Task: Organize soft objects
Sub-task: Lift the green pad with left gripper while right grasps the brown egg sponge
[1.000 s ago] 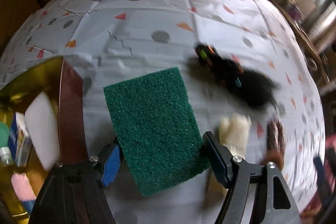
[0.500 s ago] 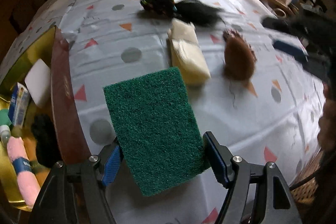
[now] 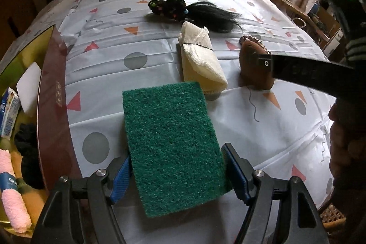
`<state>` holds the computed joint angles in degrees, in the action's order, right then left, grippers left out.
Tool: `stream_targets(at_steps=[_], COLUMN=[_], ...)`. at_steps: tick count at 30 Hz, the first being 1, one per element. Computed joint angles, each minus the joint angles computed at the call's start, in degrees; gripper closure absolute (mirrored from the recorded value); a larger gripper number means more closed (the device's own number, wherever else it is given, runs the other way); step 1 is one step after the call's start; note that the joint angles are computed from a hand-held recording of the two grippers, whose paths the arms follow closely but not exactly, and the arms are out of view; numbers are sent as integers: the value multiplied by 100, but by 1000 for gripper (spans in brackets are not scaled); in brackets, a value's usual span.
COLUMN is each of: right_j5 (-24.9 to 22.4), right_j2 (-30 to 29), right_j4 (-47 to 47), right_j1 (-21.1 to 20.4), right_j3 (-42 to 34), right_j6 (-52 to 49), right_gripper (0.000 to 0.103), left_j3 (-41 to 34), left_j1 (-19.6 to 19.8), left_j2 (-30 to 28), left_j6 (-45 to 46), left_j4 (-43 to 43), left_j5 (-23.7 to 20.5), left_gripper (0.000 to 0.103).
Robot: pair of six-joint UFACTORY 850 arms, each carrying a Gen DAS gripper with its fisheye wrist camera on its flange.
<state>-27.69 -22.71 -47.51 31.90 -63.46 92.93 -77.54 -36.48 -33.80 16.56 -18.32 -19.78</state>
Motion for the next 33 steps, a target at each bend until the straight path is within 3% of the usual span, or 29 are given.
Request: stream_targets(at_steps=[2, 7, 17, 33], right_j5=[65, 651, 276, -259], right_j2=[50, 244, 91, -141], right_j4=[-144, -150, -85, -264], right_j1=[-18, -139, -38, 126], right_j3=[45, 258, 90, -161], right_j6=[202, 409, 175, -108], right_gripper=[76, 77, 76, 76], left_j3=[114, 323, 879, 1394], left_j1=[-16, -8, 92, 487], left_j2=[66, 234, 968, 1736], left_j6=[94, 546, 2377, 3234], left_j4=[-72, -448, -2262, -3317], left_j5=[166, 421, 643, 835], left_gripper=[29, 32, 31, 31])
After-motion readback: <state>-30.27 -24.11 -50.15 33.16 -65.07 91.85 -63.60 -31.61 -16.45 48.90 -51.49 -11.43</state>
